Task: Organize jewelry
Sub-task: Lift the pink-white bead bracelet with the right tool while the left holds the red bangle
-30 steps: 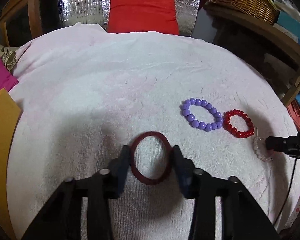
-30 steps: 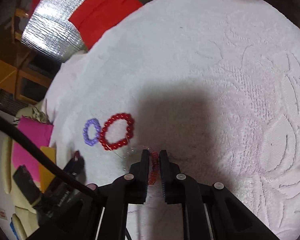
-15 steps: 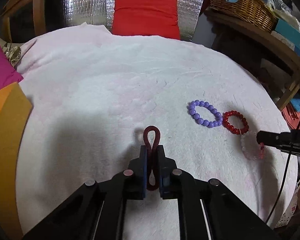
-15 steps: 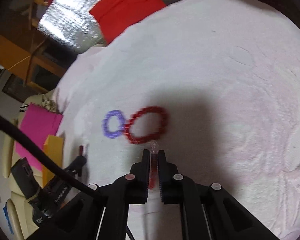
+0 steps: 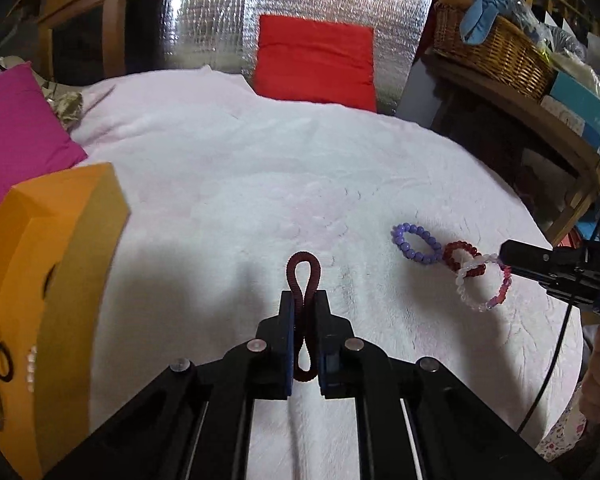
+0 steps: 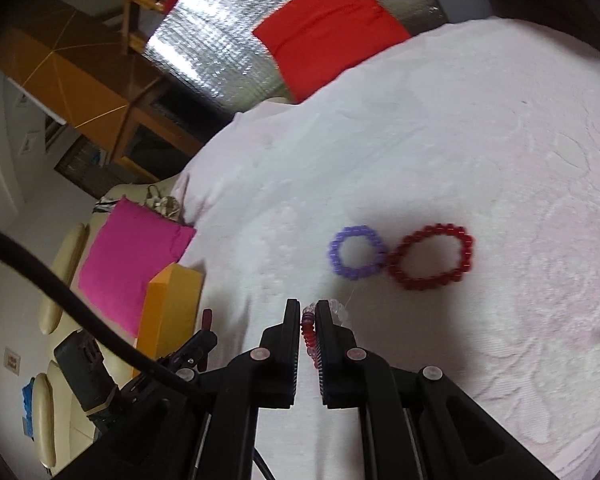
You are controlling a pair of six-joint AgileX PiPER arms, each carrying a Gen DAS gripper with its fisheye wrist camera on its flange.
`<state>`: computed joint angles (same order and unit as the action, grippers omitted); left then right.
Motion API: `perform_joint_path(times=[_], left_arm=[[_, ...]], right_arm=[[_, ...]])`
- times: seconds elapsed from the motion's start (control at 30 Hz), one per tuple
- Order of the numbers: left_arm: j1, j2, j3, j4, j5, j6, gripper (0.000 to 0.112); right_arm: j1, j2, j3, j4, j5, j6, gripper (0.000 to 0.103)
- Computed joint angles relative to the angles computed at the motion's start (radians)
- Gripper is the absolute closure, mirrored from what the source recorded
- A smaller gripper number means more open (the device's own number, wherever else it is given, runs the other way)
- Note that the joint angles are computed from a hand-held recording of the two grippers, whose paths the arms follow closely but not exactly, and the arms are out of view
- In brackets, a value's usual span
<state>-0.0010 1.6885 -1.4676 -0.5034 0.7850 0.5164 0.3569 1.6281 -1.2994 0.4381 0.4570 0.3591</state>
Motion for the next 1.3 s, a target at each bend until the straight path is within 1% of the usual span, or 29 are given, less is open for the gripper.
perform_joint_path(times=[0.1,0.27,0.37,0.4,0.47,0.5,0.6,0.67,0.7,0.8,0.83,0.87,0.9,0.97,1.0,1.03,1.07,1.1,1.2,1.3], left_arm=[[0.029,-0.042,0.029,-0.040,0.002,0.037,0.103],[0.063,-0.099,0.069,-0.056,-0.013,0.060,0.103],[0.081,-0.116,0.080,-0.054,-0.015,0.073,0.103],[0.086,-0.116,0.082,-0.055,-0.014,0.076,0.103],[0.091,-0.108,0.079,-0.050,-0.006,0.075,0.103],[0.089,-0.104,0.076,-0.039,-0.002,0.071,0.103],[0.082,-0.106,0.082,-0.020,-0.010,0.072,0.103],[0.077,-0.106,0.083,-0.015,-0.012,0.070,0.103],[0.075,-0.108,0.084,-0.014,-0.012,0.070,0.103],[0.066,-0.106,0.084,0.001,-0.015,0.060,0.103],[0.064,-0.103,0.081,0.005,-0.014,0.057,0.103],[0.062,-0.102,0.081,0.008,-0.015,0.055,0.103],[0.061,-0.103,0.081,0.010,-0.017,0.055,0.103],[0.061,-0.104,0.084,0.009,-0.020,0.061,0.103],[0.062,-0.104,0.085,0.007,-0.020,0.063,0.103],[0.061,-0.105,0.086,0.008,-0.022,0.062,0.103],[0.060,-0.107,0.089,0.011,-0.026,0.060,0.103],[0.060,-0.109,0.090,0.012,-0.030,0.058,0.103],[0.062,-0.118,0.095,0.008,-0.038,0.057,0.103],[0.064,-0.130,0.103,0.009,-0.052,0.056,0.103]], right_arm=[[0.036,-0.004,-0.015,-0.055,-0.009,0.045,0.094],[0.080,0.009,-0.045,-0.104,-0.015,0.088,0.094],[0.098,0.020,-0.081,-0.202,0.030,0.173,0.094],[0.098,0.022,-0.085,-0.212,0.036,0.181,0.094],[0.105,0.037,-0.115,-0.323,0.091,0.279,0.093],[0.103,0.051,-0.133,-0.375,0.134,0.327,0.090],[0.085,0.087,-0.155,-0.376,0.191,0.334,0.090],[0.078,0.137,-0.195,-0.350,0.250,0.299,0.087],[0.085,0.157,-0.215,-0.378,0.275,0.319,0.087],[0.109,0.214,-0.274,-0.401,0.326,0.304,0.087],[0.119,0.235,-0.299,-0.412,0.347,0.300,0.083],[0.130,0.254,-0.323,-0.432,0.367,0.304,0.076],[0.142,0.271,-0.343,-0.466,0.382,0.321,0.071],[0.170,0.286,-0.352,-0.550,0.378,0.359,0.071],[0.179,0.293,-0.359,-0.574,0.381,0.365,0.074],[0.195,0.306,-0.372,-0.620,0.395,0.375,0.080],[0.215,0.315,-0.380,-0.687,0.413,0.406,0.094],[0.224,0.317,-0.386,-0.717,0.423,0.418,0.094],[0.236,0.279,-0.345,-0.775,0.376,0.482,0.094],[0.235,0.194,-0.258,-0.813,0.264,0.535,0.094]])
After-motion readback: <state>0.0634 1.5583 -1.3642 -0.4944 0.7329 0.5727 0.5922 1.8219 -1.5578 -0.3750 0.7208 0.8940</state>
